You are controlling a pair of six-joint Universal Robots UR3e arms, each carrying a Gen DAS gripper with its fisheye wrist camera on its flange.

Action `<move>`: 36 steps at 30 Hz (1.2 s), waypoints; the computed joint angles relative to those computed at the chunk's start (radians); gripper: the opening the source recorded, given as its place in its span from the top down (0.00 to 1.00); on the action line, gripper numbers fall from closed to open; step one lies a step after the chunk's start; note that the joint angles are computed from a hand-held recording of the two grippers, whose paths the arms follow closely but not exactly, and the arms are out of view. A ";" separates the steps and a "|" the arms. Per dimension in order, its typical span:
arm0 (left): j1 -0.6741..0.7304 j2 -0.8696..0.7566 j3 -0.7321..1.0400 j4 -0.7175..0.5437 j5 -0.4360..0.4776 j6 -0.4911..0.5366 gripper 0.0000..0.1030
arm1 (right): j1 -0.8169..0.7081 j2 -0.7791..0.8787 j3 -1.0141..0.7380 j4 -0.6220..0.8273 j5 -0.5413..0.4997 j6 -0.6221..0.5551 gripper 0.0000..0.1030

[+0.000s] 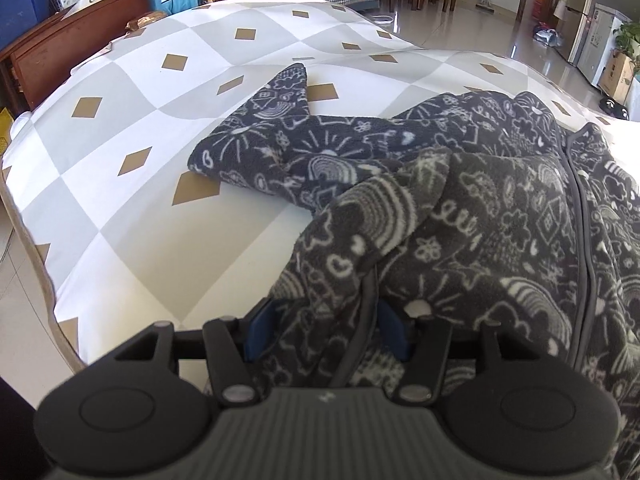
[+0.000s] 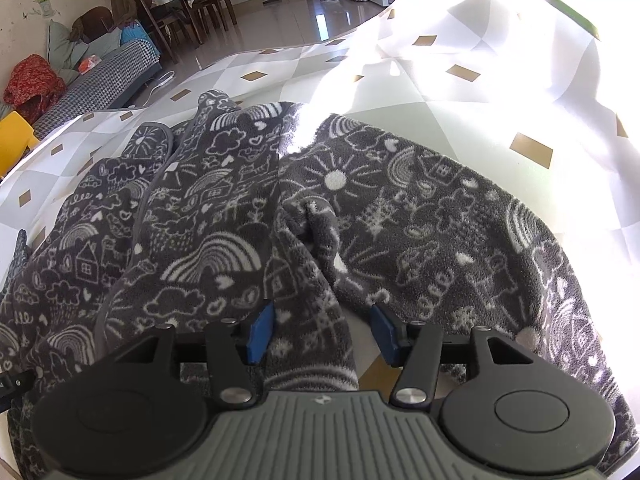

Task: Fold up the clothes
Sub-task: 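Spread the fleece flat with both grippers, aligning the zipper halves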

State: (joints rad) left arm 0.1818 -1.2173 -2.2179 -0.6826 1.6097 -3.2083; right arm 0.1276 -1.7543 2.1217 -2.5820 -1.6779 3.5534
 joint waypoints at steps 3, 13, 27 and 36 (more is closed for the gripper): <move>-0.050 0.034 -0.033 0.086 0.048 -0.015 0.26 | -0.001 0.004 -0.013 0.014 0.002 0.005 0.49; -0.252 -0.022 -0.056 0.300 0.023 0.099 0.15 | -0.003 -0.006 -0.025 0.027 -0.016 0.017 0.49; -0.433 -0.175 0.018 0.188 0.035 0.093 0.15 | 0.115 0.110 -0.055 -0.034 -0.169 -0.083 0.49; -0.415 -0.229 0.063 0.169 -0.013 0.033 0.10 | 0.083 0.181 -0.071 -0.130 -0.164 -0.183 0.74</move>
